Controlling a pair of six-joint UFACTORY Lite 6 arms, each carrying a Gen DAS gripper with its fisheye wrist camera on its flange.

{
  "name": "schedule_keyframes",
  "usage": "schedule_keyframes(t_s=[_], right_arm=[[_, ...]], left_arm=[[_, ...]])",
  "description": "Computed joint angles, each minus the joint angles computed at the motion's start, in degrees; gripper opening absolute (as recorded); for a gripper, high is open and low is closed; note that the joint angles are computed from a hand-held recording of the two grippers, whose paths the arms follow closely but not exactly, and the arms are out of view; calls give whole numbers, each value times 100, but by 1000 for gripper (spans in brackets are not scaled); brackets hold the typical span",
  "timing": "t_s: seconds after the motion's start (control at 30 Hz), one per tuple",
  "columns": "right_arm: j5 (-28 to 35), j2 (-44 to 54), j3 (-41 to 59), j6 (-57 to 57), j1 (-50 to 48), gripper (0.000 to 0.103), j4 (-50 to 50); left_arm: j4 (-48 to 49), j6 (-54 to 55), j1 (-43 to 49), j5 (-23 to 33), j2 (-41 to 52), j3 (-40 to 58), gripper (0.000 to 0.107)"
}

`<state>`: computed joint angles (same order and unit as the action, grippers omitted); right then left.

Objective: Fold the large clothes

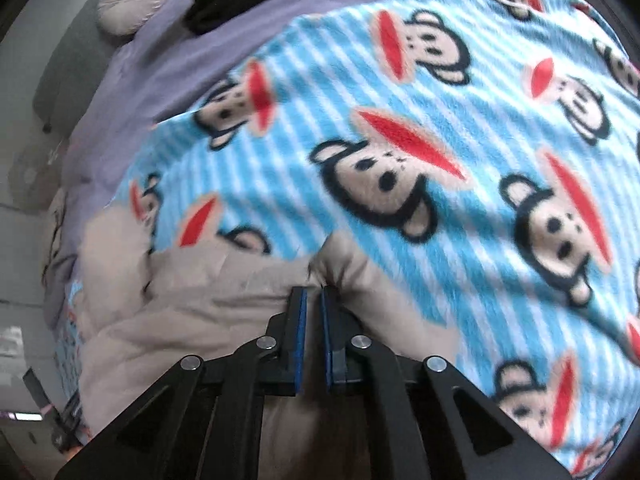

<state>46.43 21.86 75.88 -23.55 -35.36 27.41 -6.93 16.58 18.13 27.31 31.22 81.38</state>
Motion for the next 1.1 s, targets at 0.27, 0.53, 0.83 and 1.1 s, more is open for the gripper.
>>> schedule_keyframes(t_s=[0.27, 0.53, 0.83, 1.1], right_arm=[[2, 152, 268, 222, 210, 0, -390], [551, -1966, -718, -448, -260, 6, -751], [1286, -4182, -2571, -1480, -1563, 6, -968], [2225, -3897, -2060, -1877, -2839, 6, -749]], left_arm=[[749, -679, -39, 93, -471, -149, 64], [-115, 134, 1424, 135, -1949, -1334, 64], [1463, -862, 1802, -337, -1747, -2230, 64], [566, 357, 2092, 940, -2528, -2033, 64]])
